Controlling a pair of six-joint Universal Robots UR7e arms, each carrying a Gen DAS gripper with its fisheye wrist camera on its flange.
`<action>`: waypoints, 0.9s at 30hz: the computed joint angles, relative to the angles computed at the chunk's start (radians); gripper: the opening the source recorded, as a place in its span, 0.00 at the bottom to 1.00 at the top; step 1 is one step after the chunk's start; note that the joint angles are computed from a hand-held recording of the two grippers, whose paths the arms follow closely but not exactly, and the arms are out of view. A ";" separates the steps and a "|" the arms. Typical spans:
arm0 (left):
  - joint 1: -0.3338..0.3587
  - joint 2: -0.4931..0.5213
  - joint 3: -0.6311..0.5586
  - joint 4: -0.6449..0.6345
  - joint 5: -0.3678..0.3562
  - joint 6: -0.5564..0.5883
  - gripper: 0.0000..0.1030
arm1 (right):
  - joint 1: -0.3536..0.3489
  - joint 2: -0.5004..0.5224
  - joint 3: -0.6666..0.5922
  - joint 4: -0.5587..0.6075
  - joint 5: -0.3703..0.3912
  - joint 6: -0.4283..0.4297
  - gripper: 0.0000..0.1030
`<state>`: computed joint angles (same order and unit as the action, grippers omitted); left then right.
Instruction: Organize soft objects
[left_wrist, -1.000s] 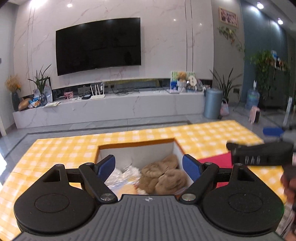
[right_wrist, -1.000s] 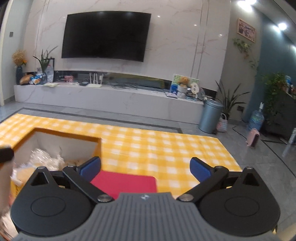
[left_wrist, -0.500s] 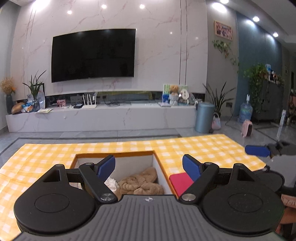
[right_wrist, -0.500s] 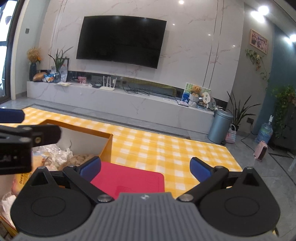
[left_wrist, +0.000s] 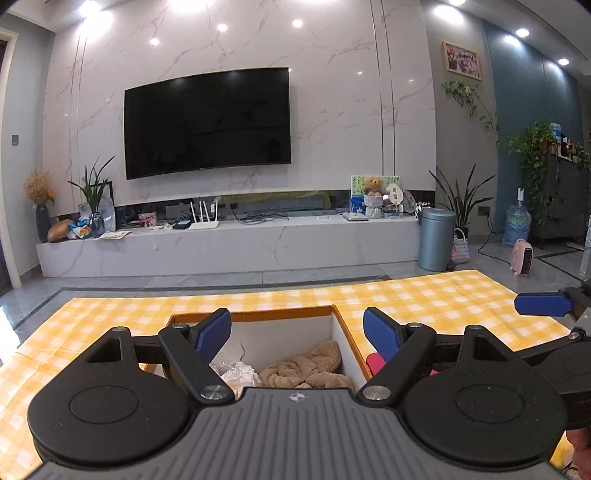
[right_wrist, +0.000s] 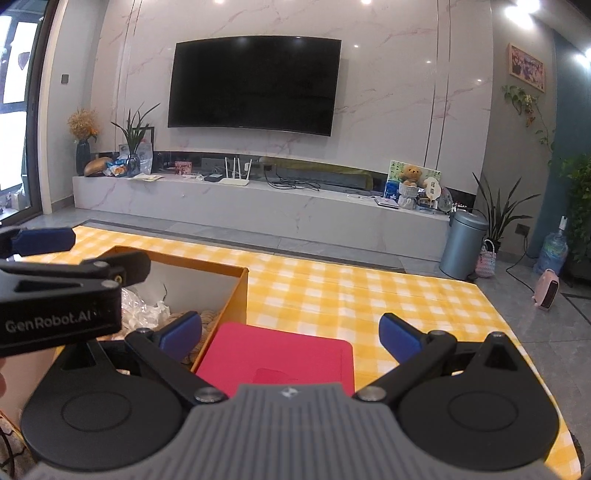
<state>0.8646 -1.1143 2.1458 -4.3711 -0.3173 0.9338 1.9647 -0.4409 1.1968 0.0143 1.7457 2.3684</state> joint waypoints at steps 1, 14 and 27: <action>0.000 0.001 0.001 -0.003 -0.002 -0.002 0.92 | -0.001 0.000 0.000 0.002 -0.002 0.001 0.97; -0.005 0.017 -0.017 -0.032 0.021 -0.021 0.91 | -0.011 -0.016 0.016 -0.004 -0.013 -0.005 0.97; 0.024 -0.031 0.060 0.379 0.056 -0.452 0.91 | -0.025 0.045 -0.072 0.095 0.057 -0.008 0.97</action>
